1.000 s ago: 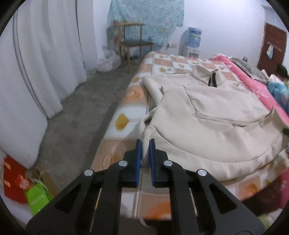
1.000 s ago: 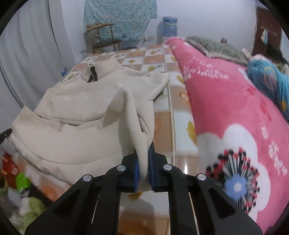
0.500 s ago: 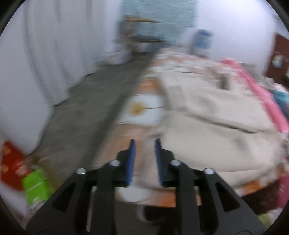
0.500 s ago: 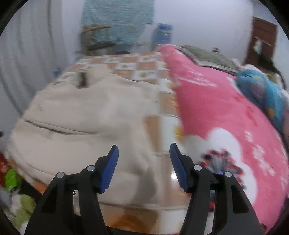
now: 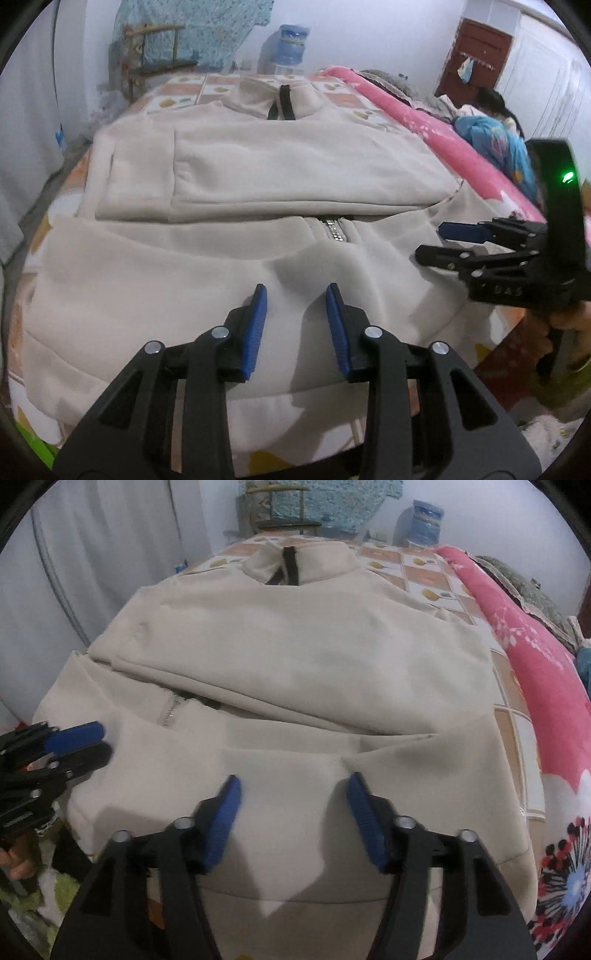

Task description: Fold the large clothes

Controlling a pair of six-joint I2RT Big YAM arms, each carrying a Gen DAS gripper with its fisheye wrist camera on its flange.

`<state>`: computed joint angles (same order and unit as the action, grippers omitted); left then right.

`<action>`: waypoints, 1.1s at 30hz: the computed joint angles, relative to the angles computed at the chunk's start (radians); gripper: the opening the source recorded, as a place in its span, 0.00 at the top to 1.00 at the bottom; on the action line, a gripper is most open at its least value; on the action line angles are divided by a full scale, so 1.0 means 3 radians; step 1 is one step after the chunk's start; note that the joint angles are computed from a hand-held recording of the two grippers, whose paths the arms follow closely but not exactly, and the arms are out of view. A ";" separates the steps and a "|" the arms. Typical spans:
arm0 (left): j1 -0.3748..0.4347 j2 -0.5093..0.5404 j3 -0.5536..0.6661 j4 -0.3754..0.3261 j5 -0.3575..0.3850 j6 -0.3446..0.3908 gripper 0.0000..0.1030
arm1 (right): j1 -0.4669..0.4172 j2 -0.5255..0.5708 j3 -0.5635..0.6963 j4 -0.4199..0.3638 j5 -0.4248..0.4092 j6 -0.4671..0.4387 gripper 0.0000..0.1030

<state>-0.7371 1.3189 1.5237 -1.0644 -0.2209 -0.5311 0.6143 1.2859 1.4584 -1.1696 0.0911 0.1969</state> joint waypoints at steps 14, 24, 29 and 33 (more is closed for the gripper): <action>-0.0073 0.0001 0.0163 0.0110 -0.0813 0.0450 1.00 | 0.0099 -0.0035 0.0100 0.0247 0.0275 0.0027 0.95; 0.0150 -0.0137 -0.0026 0.0086 0.0323 -0.0072 0.60 | 0.0085 -0.0022 0.0059 0.0219 0.0257 0.0019 0.96; 0.0061 -0.0061 0.0009 0.0072 0.0324 -0.0117 0.53 | 0.0135 -0.0096 0.0074 0.0235 0.0322 0.0024 0.96; -0.0028 0.0051 0.0092 -0.0029 -0.0001 -0.0132 0.82 | 0.0143 -0.0137 0.0052 0.0265 0.0331 -0.0013 0.96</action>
